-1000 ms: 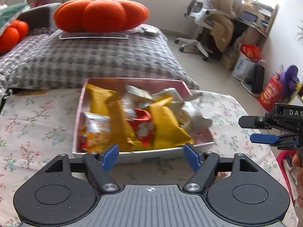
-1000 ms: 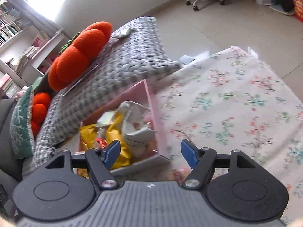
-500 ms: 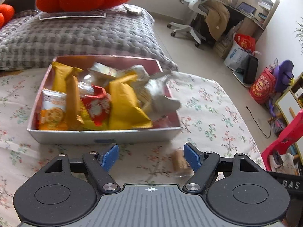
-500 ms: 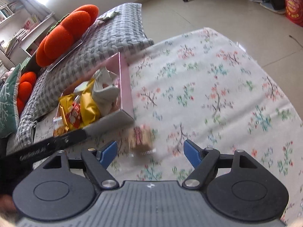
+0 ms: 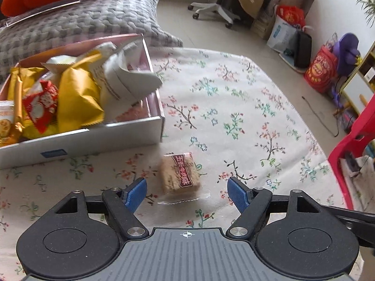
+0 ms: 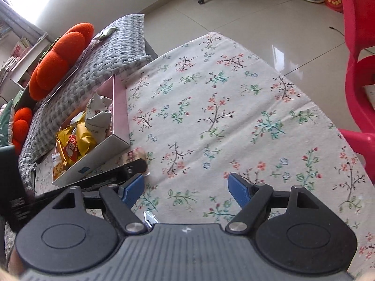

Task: Organize snacks
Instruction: 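Grasp the small square biscuit packet with the left gripper while the right grasps the silver wrapper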

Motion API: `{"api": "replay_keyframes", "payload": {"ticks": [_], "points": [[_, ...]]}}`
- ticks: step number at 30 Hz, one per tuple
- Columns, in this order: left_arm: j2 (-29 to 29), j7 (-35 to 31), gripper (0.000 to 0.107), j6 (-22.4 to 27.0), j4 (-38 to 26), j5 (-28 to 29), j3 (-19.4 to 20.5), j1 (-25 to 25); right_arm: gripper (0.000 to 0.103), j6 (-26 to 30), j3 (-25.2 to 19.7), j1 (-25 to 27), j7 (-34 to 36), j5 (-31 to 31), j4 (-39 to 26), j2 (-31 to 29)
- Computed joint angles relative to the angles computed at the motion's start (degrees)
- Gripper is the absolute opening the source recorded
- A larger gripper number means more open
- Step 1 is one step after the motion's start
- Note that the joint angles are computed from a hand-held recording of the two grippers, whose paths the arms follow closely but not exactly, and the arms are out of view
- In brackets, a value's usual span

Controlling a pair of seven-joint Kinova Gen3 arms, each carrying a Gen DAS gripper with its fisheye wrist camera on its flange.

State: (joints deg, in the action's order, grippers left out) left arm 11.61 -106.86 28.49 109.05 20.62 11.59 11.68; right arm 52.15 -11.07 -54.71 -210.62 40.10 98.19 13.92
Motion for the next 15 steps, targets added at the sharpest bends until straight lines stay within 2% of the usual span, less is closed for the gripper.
{"api": "replay_keyframes", "payload": {"ticks": [5,7,9,12,15], "points": [[0.9,5.3,0.073,-2.9,0.5,-5.5,-1.4,3.5,0.076,0.5,-0.3,0.2,1.4,-0.4,0.3,-0.3],[0.8,6.1,0.062,-4.0,0.9,-6.6,-1.3,3.6,0.076,0.4,-0.5,0.4,2.4,-0.7,0.2,-0.2],[0.6,7.1,0.034,-5.1,1.3,-8.1,-1.8,4.2,0.076,0.3,-0.6,0.7,4.0,-1.4,-0.1,0.0],[0.5,4.2,0.032,-3.8,1.1,-4.6,0.6,-0.1,0.076,0.0,-0.6,1.1,7.1,-2.7,-0.9,0.6],[-0.1,3.6,0.032,-3.8,1.5,-5.0,-0.6,0.2,0.076,-1.0,-0.4,1.2,9.2,-3.5,-1.2,0.8]]}}
